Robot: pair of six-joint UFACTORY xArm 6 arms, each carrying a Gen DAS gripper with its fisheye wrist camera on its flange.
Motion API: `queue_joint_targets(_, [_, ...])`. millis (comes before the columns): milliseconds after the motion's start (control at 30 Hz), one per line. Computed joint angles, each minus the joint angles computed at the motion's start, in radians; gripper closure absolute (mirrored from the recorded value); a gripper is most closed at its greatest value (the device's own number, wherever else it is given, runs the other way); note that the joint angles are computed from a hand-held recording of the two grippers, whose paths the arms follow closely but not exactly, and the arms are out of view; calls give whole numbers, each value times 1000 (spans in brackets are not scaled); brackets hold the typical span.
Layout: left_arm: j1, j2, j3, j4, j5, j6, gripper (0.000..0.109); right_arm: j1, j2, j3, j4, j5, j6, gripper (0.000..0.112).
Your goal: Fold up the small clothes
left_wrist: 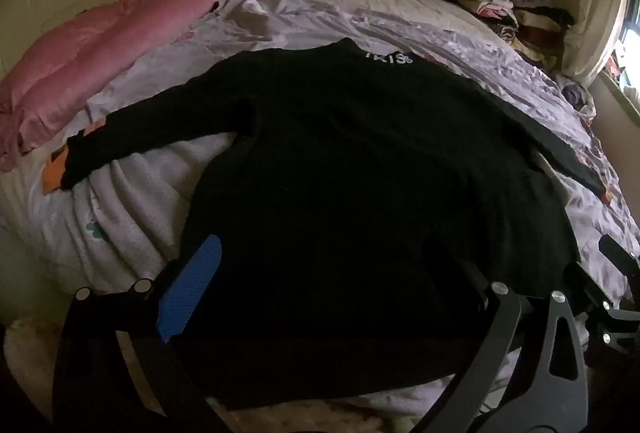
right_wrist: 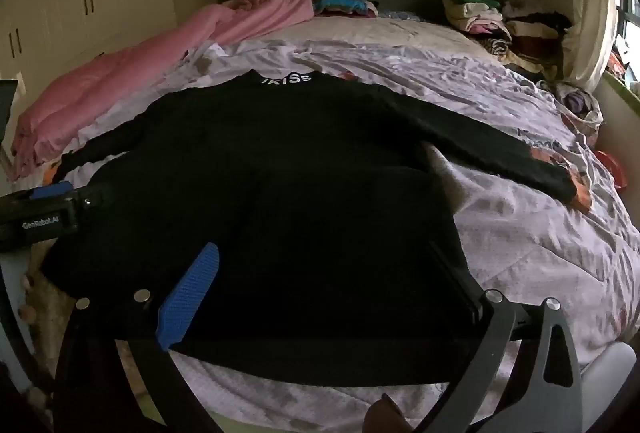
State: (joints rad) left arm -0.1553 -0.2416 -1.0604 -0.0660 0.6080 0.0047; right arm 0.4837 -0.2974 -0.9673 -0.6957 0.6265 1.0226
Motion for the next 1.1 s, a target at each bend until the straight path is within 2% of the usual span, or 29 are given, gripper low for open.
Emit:
queue_joint_targets(233, [-11,14,-4,33,-10,-28,14,1,0,0,41,-8,-24,13])
queue_joint_targets(300, [0,-4,12,-9,-20,7,14,3,-10,10,34,-7,-24,13])
queue_joint_targets(733, [3,-3,10,-14,-18,10,14,23,10,-18,0,27,6,13])
queue_joint_targets(1100, [3,-9,10,-18,-14,12,14,14,3,-13,1,21,8,13])
